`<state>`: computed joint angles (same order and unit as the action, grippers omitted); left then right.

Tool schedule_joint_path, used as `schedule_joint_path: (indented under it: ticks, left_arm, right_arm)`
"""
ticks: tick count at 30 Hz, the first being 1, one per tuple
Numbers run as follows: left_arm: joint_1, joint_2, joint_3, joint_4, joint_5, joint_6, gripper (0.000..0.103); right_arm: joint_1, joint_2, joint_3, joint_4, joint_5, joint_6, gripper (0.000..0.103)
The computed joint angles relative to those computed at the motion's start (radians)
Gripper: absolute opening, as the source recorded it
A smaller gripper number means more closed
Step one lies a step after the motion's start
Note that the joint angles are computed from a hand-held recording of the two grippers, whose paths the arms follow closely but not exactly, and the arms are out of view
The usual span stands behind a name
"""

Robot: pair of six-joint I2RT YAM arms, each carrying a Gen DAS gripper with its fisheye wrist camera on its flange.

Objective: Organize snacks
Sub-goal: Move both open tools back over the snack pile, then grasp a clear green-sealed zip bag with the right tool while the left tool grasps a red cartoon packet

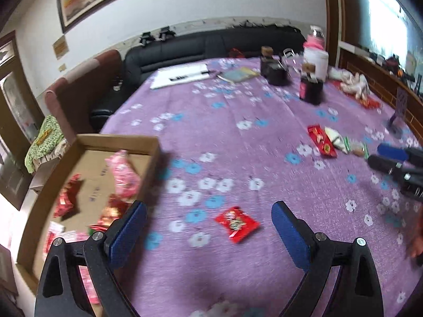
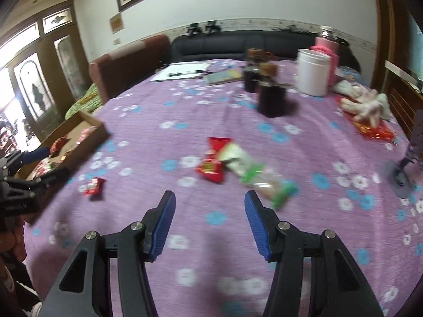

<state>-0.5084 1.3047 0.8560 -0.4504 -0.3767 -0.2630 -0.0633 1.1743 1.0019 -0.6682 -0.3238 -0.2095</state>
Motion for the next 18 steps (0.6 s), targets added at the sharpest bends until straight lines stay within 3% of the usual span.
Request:
schedule_joint_path:
  ticks: [4, 10, 18]
  left_arm:
    - [-0.017, 0.080, 0.018, 0.027, 0.006, -0.016, 0.097]
    - [-0.001, 0.132, 0.023, 0.057, 0.034, -0.022, 0.097]
    - [0.030, 0.129, -0.012, 0.102, 0.095, -0.010, 0.097]
  right_arm:
    - [-0.064, 0.059, 0.024, 0.011, 0.002, -0.084, 0.061]
    - [-0.112, 0.138, 0.049, 0.048, 0.006, -0.173, 0.061]
    - [-0.055, 0.238, 0.090, 0.065, 0.019, -0.242, 0.061]
